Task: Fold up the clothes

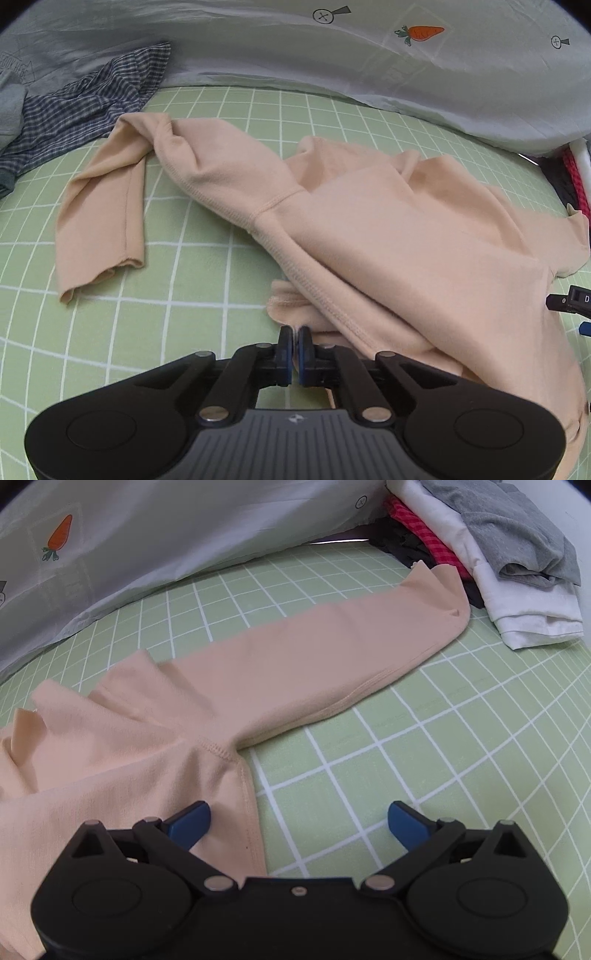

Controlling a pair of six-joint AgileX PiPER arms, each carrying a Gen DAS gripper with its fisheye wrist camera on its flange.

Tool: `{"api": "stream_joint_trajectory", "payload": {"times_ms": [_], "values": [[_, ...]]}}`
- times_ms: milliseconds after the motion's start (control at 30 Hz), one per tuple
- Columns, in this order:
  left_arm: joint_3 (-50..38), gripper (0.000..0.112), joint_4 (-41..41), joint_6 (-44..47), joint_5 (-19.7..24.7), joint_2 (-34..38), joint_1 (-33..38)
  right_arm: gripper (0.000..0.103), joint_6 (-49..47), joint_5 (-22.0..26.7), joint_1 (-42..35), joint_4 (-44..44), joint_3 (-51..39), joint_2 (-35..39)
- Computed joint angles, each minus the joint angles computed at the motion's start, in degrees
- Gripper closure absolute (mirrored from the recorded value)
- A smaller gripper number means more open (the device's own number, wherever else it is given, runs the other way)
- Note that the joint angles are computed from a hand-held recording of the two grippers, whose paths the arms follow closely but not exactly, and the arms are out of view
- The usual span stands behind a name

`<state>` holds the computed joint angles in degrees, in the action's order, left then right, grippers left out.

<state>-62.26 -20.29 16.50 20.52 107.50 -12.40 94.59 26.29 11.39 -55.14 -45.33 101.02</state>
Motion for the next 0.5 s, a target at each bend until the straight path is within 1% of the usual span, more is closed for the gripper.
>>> {"api": "stream_joint_trajectory", "payload": {"times_ms": [167, 300, 500], "values": [[6.7, 0.109, 2.4, -2.5, -1.1, -4.8, 0.5, 0.0, 1.1, -0.2, 1.1, -0.9, 2.1, -1.6], [10.6, 0.109, 7.2, -8.4, -1.3, -8.2, 0.6, 0.0, -0.7, -0.4, 1.6, 1.2, 3.7, -3.3], [16.6, 0.109, 8.0, -12.1, -0.9, -13.8, 1.8, 0.0, 2.0, -1.0, 4.3, 0.0, 8.8, -7.5]]}}
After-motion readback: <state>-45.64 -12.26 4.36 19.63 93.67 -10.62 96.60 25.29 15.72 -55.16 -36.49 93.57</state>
